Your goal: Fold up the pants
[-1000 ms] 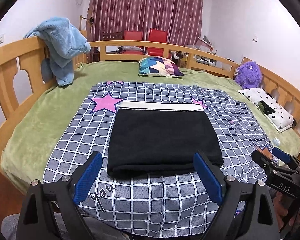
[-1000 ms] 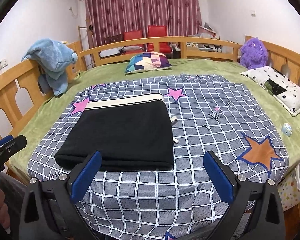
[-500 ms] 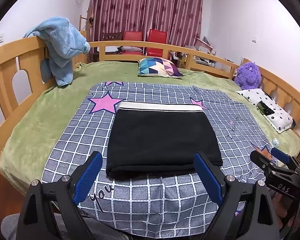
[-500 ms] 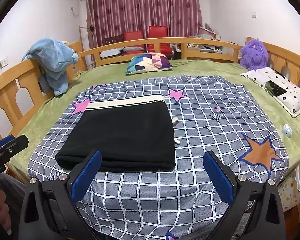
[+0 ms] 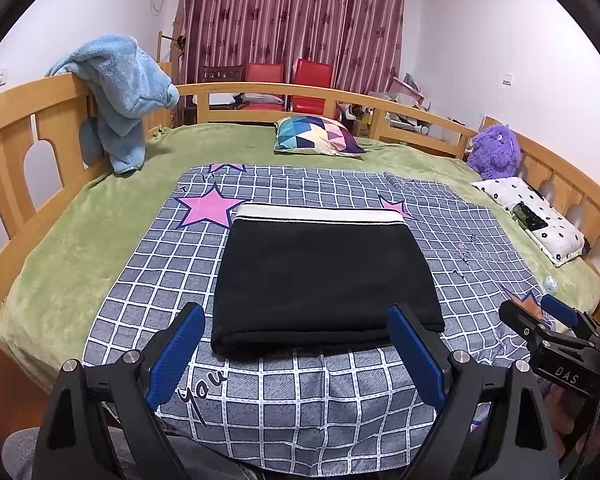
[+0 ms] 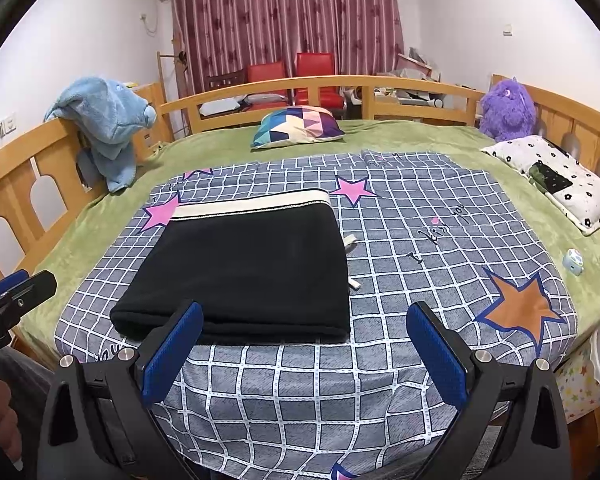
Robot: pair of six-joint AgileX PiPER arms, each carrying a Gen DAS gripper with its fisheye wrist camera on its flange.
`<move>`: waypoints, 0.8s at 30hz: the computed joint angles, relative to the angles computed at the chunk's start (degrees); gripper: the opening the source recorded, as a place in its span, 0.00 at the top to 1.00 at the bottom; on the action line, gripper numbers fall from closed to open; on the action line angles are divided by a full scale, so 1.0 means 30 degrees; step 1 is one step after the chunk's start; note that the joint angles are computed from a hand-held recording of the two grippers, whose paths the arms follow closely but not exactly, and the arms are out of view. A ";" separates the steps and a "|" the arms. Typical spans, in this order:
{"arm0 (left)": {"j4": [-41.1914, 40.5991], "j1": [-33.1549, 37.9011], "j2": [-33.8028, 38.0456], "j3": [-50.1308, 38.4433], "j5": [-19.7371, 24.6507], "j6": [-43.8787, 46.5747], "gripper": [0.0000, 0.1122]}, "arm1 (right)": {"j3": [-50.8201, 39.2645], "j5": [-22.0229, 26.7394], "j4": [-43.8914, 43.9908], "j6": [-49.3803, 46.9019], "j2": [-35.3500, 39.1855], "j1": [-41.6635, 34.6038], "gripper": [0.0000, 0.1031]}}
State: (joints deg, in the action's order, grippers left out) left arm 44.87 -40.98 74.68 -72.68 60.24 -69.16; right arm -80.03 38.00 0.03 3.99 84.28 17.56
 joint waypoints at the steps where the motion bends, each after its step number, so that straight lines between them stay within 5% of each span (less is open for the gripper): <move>1: -0.0008 0.0001 0.0002 -0.0022 -0.0003 0.0011 0.18 | -0.0064 0.0032 -0.0060 0.0074 0.0031 0.0039 0.03; 24: -0.0195 0.0340 -0.0314 0.0252 -0.0456 0.0293 0.18 | -0.0194 0.0092 -0.0091 0.0145 0.0049 0.0005 0.03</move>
